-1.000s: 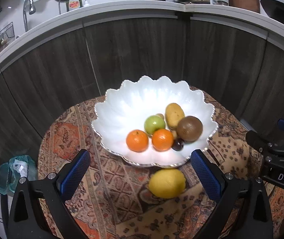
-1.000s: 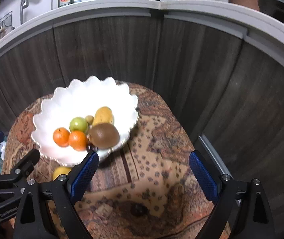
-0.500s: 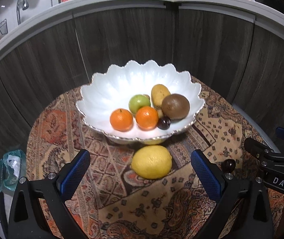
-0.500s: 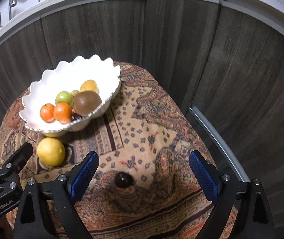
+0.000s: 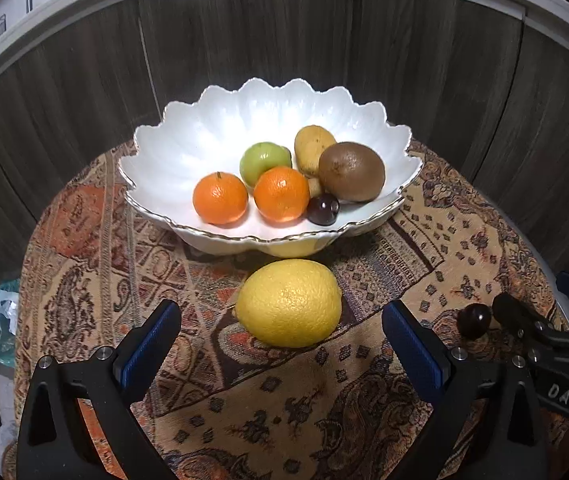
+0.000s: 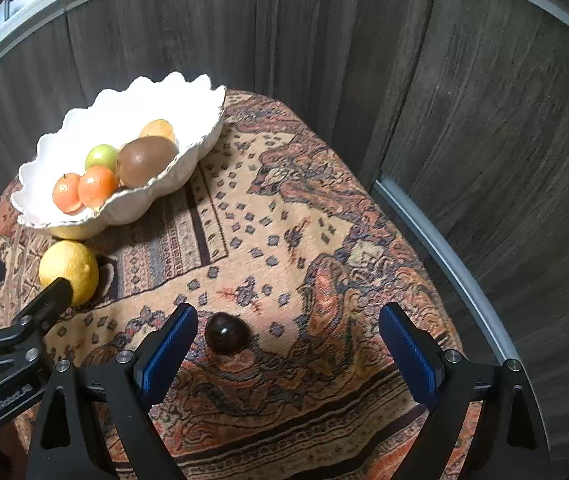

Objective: Organize fruits
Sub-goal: 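Withdraw both open tools toward the lemon and the dark plum, then grasp the yellow lemon with the left tool while the right tool grasps the dark plum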

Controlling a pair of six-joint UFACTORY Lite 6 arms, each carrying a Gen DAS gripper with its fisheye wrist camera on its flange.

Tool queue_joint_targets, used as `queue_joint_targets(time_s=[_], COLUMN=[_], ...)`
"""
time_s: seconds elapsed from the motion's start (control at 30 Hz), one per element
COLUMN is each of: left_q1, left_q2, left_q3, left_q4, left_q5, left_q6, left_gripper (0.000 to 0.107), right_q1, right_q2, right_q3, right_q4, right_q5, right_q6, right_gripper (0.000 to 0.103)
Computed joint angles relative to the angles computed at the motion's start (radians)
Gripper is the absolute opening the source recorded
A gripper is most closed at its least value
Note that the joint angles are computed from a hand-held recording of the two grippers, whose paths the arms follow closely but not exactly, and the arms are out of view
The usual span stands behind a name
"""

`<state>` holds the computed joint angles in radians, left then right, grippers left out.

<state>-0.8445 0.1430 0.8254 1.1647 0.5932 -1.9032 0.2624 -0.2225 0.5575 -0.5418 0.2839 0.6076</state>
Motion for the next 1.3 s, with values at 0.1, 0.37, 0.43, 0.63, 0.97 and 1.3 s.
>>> queue_joint_targets(time_s=[0.1,0.37,0.43,0.63,0.97,1.3], left_q1=[0.022,0.066,0.069,0.09,0.117,0.112], left_q2=[0.024,0.102,0.115,0.129,0.167,0.001], left_q3=[0.005,0.038,0.044,0.046,0.05,-0.092], left_q4=[0.033,0.071,0.073,0.085,0.108,0.045], left_q5=[-0.031,-0.113,-0.111,-0.1,-0.13,-0.099], left_q6=[-0.027,-0.05,-0.054,-0.053,-0.059,-0.043], left_gripper=[0.102,0.085,0.082,0.069,0.066,0.065], right_q1=[0.009,0.003,0.006,0.029,0.057,0.096], right_q2=[0.022,0.066,0.072,0.09,0.086,0.068], right_q3=[0.002,0.009,0.012,0.017,0.014,0.004], right_q4=[0.011,-0.06,-0.082,-0.138,-0.2,-0.218], right_q5=[-0.017,-0.045,-0.047,-0.045,-0.025,-0.019], right_q6=[-0.008,0.066,0.088,0.144,0.206,0.229], right_gripper=[0.093,0.093,0.093,0.093,0.093,0.092])
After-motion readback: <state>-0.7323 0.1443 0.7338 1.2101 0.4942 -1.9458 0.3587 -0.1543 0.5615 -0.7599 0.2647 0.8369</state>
